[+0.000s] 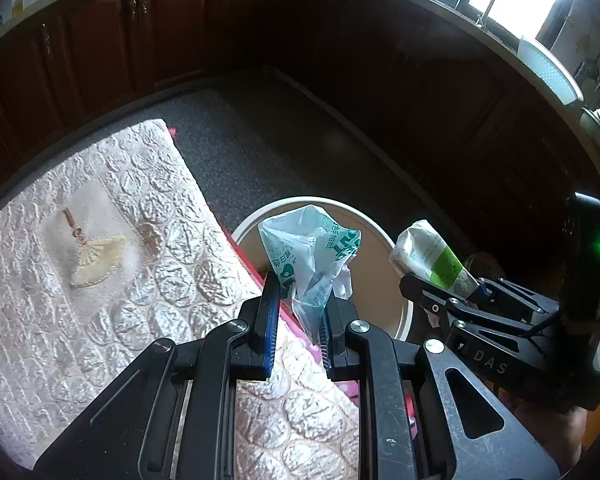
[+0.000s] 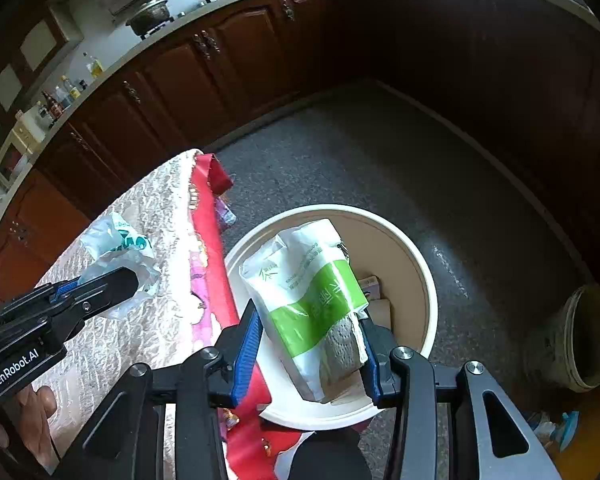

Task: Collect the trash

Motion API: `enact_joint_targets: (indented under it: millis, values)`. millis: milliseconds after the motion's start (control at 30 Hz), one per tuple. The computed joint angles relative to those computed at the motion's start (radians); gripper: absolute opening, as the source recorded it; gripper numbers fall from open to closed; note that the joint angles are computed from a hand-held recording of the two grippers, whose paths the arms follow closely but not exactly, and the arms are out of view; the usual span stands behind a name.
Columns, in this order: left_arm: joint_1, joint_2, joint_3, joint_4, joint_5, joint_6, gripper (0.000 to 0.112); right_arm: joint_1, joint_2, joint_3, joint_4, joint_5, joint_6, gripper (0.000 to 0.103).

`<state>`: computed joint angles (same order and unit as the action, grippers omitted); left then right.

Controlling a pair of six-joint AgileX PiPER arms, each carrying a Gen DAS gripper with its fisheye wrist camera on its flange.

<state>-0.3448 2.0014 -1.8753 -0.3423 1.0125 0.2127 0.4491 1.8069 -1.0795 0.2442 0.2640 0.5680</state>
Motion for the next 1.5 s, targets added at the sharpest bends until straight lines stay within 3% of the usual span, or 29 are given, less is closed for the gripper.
enact_joint_targets:
  millis: [367,467,533,600,800,1000,1133,1267,1367,1500]
  values:
    - [0.0,0.053,-0.033,-0.003,0.029,-0.017,0.016,-0.03,0.071,-0.019,0.124,0.005,-0.097,0.052]
    - [0.001,0.07,-0.059,0.0,0.04,-0.017,0.027,-0.034,0.084,-0.025,0.146,0.006,-0.105,0.059]
    - [0.001,0.074,-0.062,-0.002,0.045,-0.019,0.044,-0.033,0.092,-0.034,0.176,0.005,-0.132,0.064]
    - [0.004,0.069,-0.052,-0.002,0.041,-0.018,0.049,-0.029,0.097,-0.043,0.164,0.01,-0.119,0.064]
    - [0.016,0.023,0.021,0.015,-0.003,-0.011,0.05,-0.015,0.084,-0.038,0.119,0.009,-0.074,0.064]
    - [0.037,-0.082,0.138,0.047,-0.086,-0.012,0.05,0.038,0.05,-0.047,-0.149,0.021,0.204,0.064]
    - [0.071,-0.171,0.221,0.044,-0.127,-0.002,0.05,0.098,-0.002,-0.036,-0.481,0.032,0.539,0.064]
    - [0.107,-0.276,0.307,0.044,-0.176,0.012,0.05,0.181,-0.059,-0.057,-0.784,0.127,0.836,0.071]
    - [0.148,-0.347,0.349,0.006,-0.194,0.038,0.051,0.239,-0.088,-0.093,-0.913,0.224,0.941,0.074]
    - [0.194,-0.45,0.425,-0.059,-0.237,0.085,0.069,0.318,-0.132,-0.128,-1.029,0.334,1.032,0.078]
